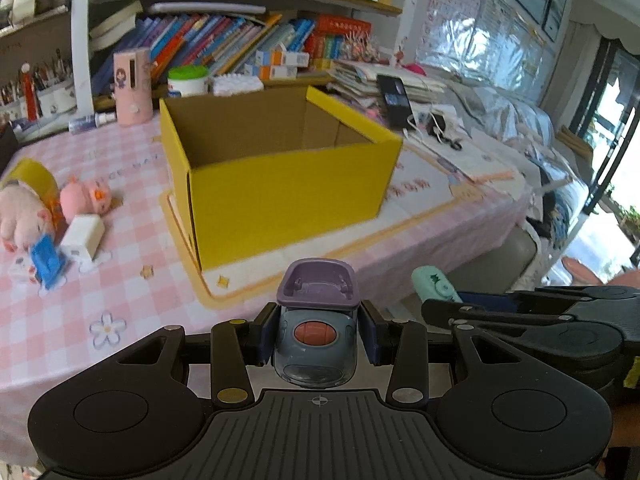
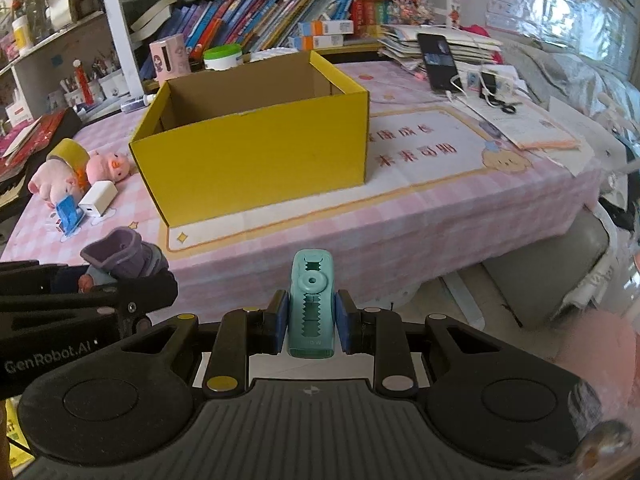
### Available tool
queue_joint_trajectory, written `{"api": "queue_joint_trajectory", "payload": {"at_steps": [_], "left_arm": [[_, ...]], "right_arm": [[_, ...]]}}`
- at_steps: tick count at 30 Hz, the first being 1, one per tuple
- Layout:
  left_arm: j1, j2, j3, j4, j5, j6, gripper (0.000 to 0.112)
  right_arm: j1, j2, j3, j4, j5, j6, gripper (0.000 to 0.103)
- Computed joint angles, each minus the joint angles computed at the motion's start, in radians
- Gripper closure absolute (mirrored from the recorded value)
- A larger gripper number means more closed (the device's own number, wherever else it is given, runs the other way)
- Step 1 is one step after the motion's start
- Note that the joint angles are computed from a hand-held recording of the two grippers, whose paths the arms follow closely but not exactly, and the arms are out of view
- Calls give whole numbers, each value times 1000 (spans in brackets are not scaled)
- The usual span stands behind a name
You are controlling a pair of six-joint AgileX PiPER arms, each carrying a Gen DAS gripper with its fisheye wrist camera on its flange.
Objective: Organize objects
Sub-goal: 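Carry the toy car and green clip in both tools over the yellow box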
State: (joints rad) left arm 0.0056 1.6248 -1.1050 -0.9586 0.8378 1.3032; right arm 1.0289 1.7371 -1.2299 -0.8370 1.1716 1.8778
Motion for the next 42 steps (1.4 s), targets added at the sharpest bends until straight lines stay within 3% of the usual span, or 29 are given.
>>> {"api": "queue_joint_trajectory", "payload": {"at_steps": [9, 15, 22, 27, 34, 42], "left_arm": [[-114, 62, -159, -28, -126, -123, 72], [-187, 134, -304, 31, -200, -261, 72], [-265, 323, -583, 326, -240, -637, 72], [-314, 451, -745, 544, -239, -823, 72], [-340, 657, -1049, 753, -88, -1033, 72], [-379, 843, -1377, 916, 97, -1107, 71]], "right_arm": [[-163, -83, 61, -123, -150, -145, 80], [-297, -116, 39, -201, -275, -280, 80], [-492, -62, -66, -195, -457, -475, 80], [-629, 85, -249, 61, -563, -889, 80], [-718, 314, -546, 342, -503, -1341, 80], [-779, 578, -986, 579, -264, -1773, 80]]}}
